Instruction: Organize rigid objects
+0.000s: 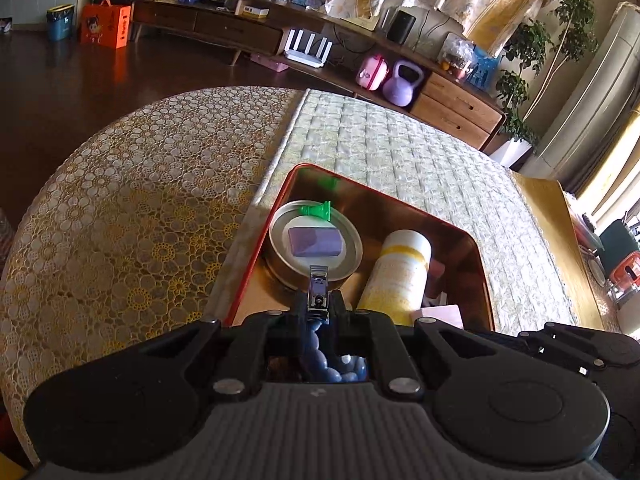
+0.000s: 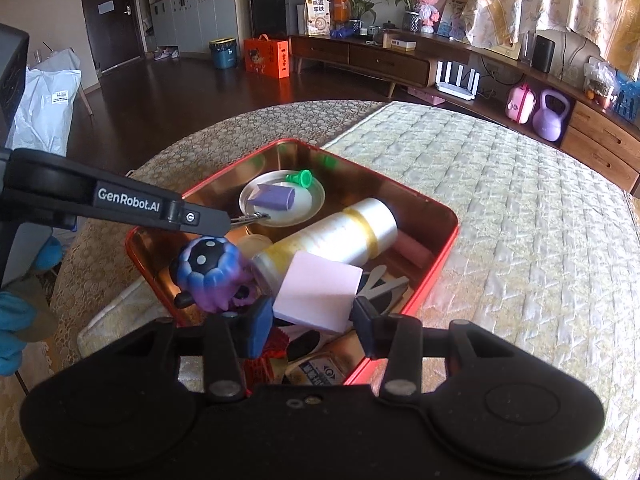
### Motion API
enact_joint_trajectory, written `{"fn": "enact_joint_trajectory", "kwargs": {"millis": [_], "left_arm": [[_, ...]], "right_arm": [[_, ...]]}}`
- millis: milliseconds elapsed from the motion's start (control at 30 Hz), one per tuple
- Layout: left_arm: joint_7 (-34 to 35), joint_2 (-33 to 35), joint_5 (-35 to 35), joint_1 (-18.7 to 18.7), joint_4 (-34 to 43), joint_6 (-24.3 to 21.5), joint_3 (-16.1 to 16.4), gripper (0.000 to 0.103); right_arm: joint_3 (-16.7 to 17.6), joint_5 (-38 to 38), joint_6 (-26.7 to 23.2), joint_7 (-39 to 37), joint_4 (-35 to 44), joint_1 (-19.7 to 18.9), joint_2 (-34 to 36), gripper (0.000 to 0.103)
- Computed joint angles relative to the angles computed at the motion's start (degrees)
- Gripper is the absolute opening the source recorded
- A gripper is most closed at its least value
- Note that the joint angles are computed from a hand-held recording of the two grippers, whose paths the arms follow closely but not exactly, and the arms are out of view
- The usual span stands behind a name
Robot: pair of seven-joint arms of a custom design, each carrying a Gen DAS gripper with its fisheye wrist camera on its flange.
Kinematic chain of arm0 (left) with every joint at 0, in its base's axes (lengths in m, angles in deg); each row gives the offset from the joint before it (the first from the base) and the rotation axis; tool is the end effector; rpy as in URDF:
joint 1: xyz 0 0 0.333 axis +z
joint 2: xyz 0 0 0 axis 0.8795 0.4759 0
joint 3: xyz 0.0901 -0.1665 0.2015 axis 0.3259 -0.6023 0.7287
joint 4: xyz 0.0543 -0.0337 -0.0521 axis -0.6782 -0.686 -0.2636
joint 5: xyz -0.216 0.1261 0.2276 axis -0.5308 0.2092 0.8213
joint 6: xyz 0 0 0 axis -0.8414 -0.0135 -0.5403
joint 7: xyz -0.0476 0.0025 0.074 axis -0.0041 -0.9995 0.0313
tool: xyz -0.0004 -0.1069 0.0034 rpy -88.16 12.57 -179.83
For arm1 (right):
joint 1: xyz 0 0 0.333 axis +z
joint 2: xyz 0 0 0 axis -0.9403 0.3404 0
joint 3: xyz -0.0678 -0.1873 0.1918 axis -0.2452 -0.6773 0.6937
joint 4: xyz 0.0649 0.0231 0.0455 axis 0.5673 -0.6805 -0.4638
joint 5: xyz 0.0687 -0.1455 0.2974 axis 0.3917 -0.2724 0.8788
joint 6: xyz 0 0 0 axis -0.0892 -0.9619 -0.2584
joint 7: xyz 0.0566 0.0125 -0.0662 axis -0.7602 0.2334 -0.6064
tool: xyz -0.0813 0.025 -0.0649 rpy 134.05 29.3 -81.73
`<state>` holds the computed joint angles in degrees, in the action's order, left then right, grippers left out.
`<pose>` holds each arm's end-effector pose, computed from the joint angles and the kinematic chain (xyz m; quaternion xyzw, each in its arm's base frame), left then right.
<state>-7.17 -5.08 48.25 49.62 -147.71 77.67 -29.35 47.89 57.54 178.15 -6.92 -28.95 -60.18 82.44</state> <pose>0.6761 -0.2056 0.4320 -0.7009 0.6059 -0.3493 0.1400 0.6781 0.1813 0.4434 -0.8086 0.4610 -0.1788 0.3189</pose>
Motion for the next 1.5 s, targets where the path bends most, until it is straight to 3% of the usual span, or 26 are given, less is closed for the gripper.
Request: {"fn": "enact_joint_trajectory", "kwargs": {"millis": [333,700,1133,1500], "left_arm": [[-1.0,0.1,1.1,-0.6,2.2,-4.2,0.7,0.011],[-2.6,-4.8,5.0,-2.5,-3.7,-1.9,1.9,0.013],[-12.0,-13.5,21.0,-7.9,-13.9,2.1,6.7,0.015],[-16.5,-18.2,28.6,-8.1,-19.6,1.5,4.4,0.015]], "right_arm": [[0.9,2.1,3.7,-1.1,-5.9,-0.7,-3.9,0.054],[2.9,7.5,7.6,-3.0,-12.4,-2.7,-9.0,0.058],[5.7,21.1,12.4,-12.0,-22.8,-5.4,-17.5,0.064],[5.4,37.3,16.8,-24.8,-30.0,-4.7,-24.0,0.076]]}}
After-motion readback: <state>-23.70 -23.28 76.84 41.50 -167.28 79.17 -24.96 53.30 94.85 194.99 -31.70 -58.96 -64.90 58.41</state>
